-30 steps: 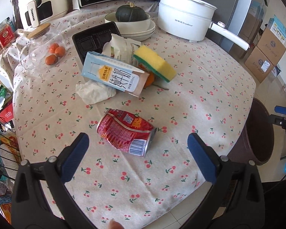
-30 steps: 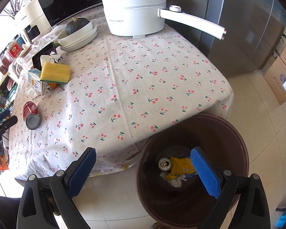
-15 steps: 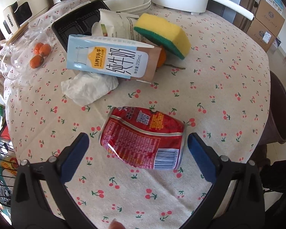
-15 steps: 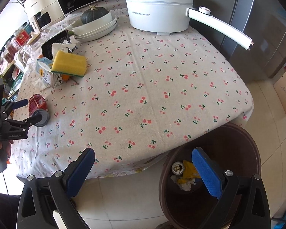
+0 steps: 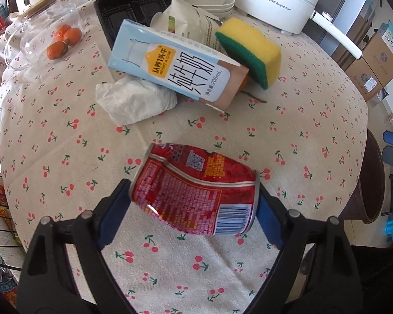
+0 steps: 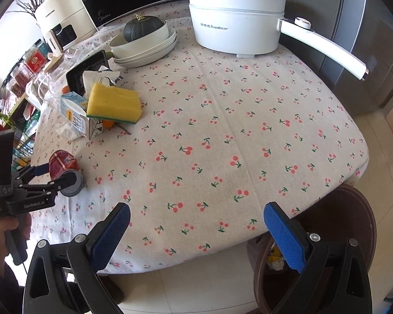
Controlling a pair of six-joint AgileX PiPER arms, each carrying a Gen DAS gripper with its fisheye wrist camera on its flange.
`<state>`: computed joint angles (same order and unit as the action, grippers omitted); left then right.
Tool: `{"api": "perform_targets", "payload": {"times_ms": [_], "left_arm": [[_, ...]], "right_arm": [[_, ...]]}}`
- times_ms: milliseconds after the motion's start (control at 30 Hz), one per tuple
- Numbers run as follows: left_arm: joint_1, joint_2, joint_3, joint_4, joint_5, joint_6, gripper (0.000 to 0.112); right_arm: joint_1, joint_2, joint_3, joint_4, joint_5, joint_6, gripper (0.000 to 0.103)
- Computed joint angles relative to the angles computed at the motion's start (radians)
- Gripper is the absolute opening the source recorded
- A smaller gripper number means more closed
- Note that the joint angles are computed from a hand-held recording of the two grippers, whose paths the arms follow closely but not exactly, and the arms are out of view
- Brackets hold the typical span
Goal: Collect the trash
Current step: 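Hold the red can in the left tool while the right tool reaches for the yellow sponge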
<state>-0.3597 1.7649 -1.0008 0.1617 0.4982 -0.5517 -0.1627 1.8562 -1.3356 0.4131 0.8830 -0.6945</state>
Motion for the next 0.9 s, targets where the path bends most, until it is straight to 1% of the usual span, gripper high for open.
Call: {"api": "perform_targets", "payload": {"times_ms": [167,300,400,600,767,900], "left_arm": [[0.035,-0.098,0.067,0.027,-0.001,-0.082,0.089],[0.069,-0.162,0.105,0.051,0.011,-0.138,0.089],[0.073,-0.202,0.127,0.125,0.038,-0.207,0.089],[0.059,-0.223,0.123,0.223,0.072,-0.283,0.089],[0.078,-0.218,0.118,0.185,0.066,-0.254,0.089],[0.095,-0.217,0.116,0.122,0.048,-0.206,0.089]], "right_arm": [[0.086,0.018,-0.027,0.041,-0.008,0.079,0.103],[0.149,0.091,-0.118,0.100,0.046,0.160,0.103],[0.201,0.166,-0.232,0.103,0.089,0.281,0.103],[0.308,0.294,-0.471,0.023,0.112,0.556,0.103],[0.383,0.421,-0.681,-0.057,0.170,0.709,0.103],[0.433,0.533,-0.866,-0.129,0.247,0.775,0.103]]}}
